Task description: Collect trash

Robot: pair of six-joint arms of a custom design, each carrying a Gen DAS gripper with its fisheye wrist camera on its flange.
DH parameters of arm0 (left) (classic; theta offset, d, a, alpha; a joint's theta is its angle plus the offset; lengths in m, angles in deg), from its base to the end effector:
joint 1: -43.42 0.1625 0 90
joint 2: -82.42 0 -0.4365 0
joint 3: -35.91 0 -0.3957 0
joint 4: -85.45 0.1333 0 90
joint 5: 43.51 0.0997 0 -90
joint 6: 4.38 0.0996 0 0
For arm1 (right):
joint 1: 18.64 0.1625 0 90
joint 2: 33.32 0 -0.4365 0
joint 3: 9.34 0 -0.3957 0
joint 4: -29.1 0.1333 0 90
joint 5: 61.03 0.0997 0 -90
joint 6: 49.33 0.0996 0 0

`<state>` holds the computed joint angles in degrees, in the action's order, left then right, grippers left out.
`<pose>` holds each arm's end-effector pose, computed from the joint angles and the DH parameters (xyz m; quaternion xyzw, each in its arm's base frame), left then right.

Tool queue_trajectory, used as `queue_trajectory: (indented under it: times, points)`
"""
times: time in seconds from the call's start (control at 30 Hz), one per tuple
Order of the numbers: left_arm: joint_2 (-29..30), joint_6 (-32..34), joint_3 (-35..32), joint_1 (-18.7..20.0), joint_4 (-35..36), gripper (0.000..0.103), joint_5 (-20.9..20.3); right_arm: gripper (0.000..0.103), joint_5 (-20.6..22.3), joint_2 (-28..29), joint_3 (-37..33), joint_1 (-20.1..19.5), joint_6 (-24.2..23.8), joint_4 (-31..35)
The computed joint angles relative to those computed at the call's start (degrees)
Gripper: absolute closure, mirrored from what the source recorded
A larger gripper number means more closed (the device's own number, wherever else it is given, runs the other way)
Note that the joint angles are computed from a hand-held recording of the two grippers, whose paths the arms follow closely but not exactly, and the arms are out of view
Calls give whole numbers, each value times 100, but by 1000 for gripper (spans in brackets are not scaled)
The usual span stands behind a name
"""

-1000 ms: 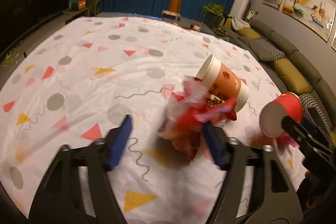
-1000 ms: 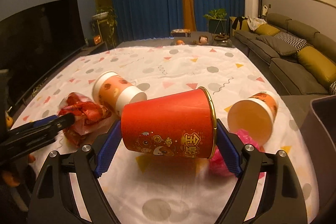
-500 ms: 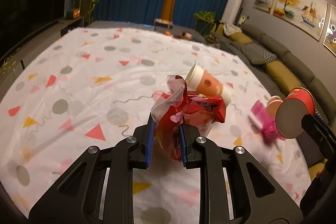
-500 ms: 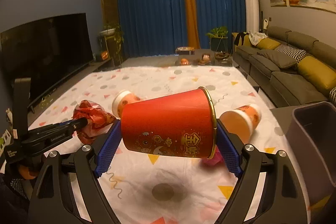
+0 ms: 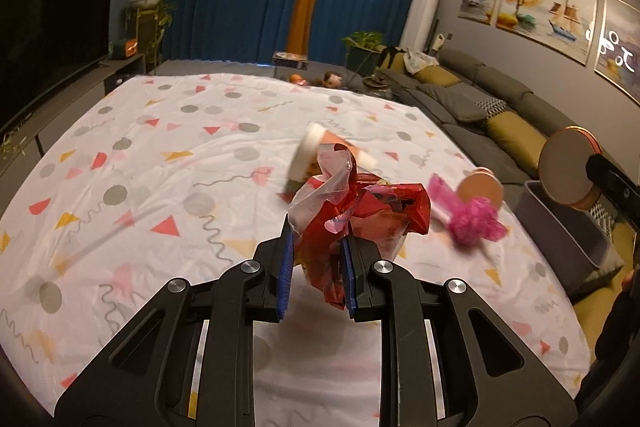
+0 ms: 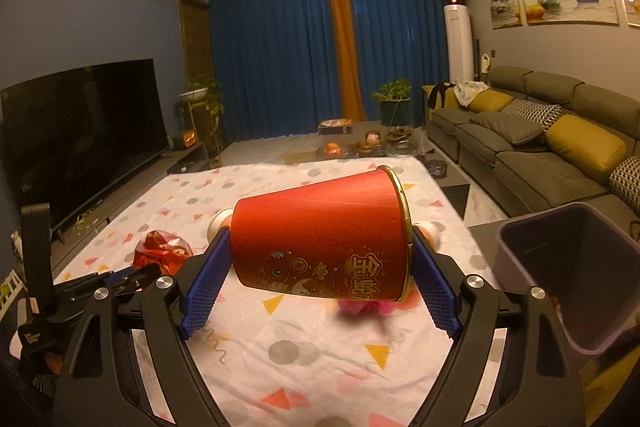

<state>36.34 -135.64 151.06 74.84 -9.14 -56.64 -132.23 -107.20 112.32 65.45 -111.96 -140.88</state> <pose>-0.2782 -0.4398 0.0076 -0.1255 0.7302 -0.5597 0.3712 0.1108 -0.5360 0.2621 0.4901 -0.8126 0.3145 0.0244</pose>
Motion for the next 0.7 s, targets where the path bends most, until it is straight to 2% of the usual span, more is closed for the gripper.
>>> queue_trajectory:
  times: [0.17, 0.37, 0.47, 0.7]
  points:
    - [202, 52, -308, -118, 254, 83, 59, 21, 120, -171, -57, -150, 42, 63]
    - [480, 537, -645, -175, 55, 83, 154, 21, 272, -367, -143, -385, 22, 198]
    - [649, 1018, -754, -177, -429, 83, 202, 21, 317, -433, -164, -487, -18, 237]
    - [1099, 2687, -907, -110, -2243, 83, 232, 21, 342, -508, -176, -635, -36, 232]
